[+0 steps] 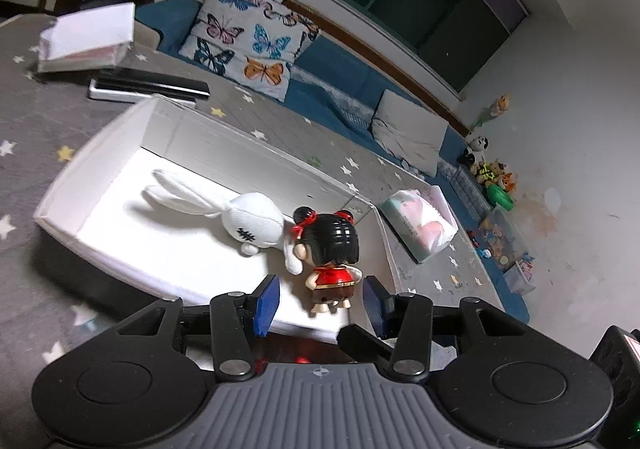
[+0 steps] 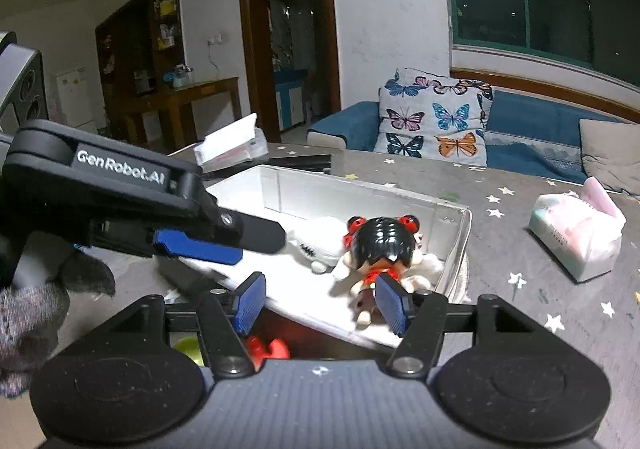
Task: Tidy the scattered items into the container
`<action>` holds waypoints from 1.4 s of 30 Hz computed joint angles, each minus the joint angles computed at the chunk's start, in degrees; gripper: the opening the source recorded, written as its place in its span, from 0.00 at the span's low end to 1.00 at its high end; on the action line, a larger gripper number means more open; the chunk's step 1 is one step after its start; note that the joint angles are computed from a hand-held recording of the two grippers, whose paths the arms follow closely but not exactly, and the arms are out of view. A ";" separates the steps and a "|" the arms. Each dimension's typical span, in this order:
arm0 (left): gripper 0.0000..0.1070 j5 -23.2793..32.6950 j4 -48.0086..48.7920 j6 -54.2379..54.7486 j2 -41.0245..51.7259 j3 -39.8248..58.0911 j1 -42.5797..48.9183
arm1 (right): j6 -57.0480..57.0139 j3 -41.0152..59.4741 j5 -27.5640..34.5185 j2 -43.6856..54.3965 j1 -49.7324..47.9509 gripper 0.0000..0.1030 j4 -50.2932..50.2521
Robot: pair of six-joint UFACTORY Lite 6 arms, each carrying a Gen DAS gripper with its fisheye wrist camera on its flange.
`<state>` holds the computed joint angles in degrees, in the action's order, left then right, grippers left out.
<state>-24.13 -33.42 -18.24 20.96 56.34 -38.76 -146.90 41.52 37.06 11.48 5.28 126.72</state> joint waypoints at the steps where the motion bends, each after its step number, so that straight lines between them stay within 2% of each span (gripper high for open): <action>1: 0.45 -0.88 -1.52 0.90 -1.16 -1.52 -0.60 | -0.34 -1.06 0.58 -0.67 -0.24 0.61 -0.17; 12: 0.45 -9.66 -16.02 4.27 -10.94 -14.62 -8.63 | -6.85 -14.64 6.92 -9.45 -3.49 0.66 -0.83; 21: 0.45 -13.62 -26.77 7.69 -13.33 -18.89 -15.43 | -7.13 -21.06 9.94 -13.29 -5.74 0.66 -4.57; 27: 0.45 -15.94 -31.52 10.63 -13.69 -19.95 -17.39 | -8.40 -22.70 10.10 -14.51 -3.79 0.66 -2.87; 42: 0.45 -12.98 -22.18 5.50 -10.90 -19.59 -12.72 | -11.16 -21.24 8.27 -11.88 2.29 0.65 2.46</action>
<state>-37.11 -55.60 -12.73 10.05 36.74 -51.48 -158.06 20.28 45.33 -0.40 7.57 129.18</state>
